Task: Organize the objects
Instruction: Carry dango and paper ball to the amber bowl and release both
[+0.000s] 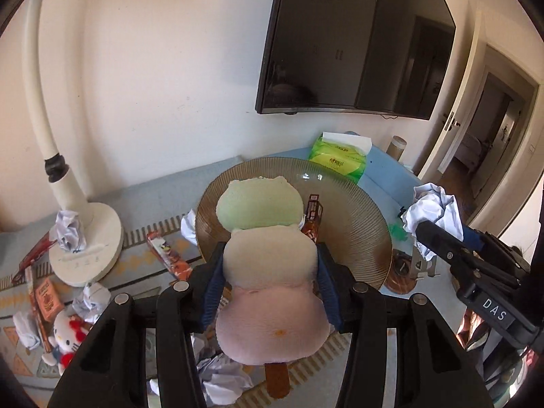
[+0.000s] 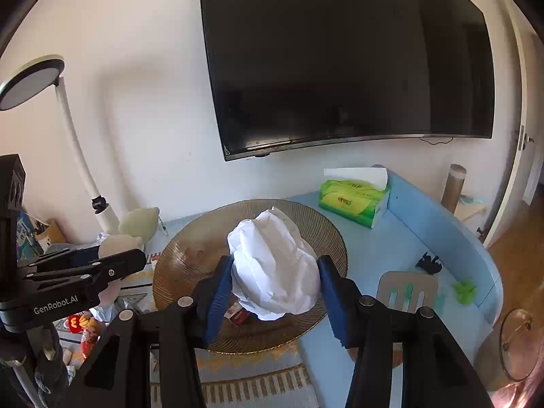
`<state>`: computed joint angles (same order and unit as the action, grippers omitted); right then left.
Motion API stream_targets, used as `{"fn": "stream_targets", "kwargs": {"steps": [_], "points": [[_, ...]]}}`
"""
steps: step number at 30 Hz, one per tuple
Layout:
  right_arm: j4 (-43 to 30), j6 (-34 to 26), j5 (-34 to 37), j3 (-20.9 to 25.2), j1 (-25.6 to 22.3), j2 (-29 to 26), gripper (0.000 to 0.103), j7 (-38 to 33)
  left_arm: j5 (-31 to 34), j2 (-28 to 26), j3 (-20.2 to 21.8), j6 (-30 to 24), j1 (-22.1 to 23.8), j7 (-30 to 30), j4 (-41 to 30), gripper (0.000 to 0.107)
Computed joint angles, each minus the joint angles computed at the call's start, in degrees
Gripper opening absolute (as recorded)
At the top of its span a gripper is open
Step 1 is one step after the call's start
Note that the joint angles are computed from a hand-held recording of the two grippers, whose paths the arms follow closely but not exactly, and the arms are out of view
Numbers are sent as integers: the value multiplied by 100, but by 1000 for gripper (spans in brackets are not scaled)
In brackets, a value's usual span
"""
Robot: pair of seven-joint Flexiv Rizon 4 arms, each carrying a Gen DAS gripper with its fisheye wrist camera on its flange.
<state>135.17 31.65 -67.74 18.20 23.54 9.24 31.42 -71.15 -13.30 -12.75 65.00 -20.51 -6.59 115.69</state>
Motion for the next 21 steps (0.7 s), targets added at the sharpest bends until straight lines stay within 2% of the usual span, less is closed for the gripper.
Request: {"fn": "stream_targets", "kwargs": {"steps": [1,2,3,5,7,9,12,15,17,19,21], "points": [[31,128,-69,-71,-52,20,74,-7,-108,-58,-54,61,-28,57,-75,51],[34,240,-99,-138,-108,0,86,-37,-183,-123,-92,135,-58,56,-150,62],[41,189,-86,-126,-131,4,95,-41,-208,-183,-113,240,-93,-14,-211,79],[37,27,22,-66,-123,6,95,-72,-339,-278,-158,368,-107,-65,-308,84],[174,155,-70,-41,-130,118,95,70,2,-312,-69,202,-29,-445,-328,84],[217,119,-76,73,-60,164,95,174,66,-166,-17,2,114,-444,-208,84],[212,325,-264,144,74,97,95,361,-610,257,98,100,236,332,145,84],[83,952,-894,39,184,-270,95,796,-1342,692,452,43,330,990,522,84],[-75,1484,-1446,-105,256,-687,96,1184,-1671,859,703,97,431,1289,705,84],[-282,1887,-1967,-258,348,-1199,96,1637,-2189,948,878,436,505,1700,887,84],[-518,2183,-2326,-422,426,-1703,96,1951,-2392,868,1049,670,671,1895,990,84]]}}
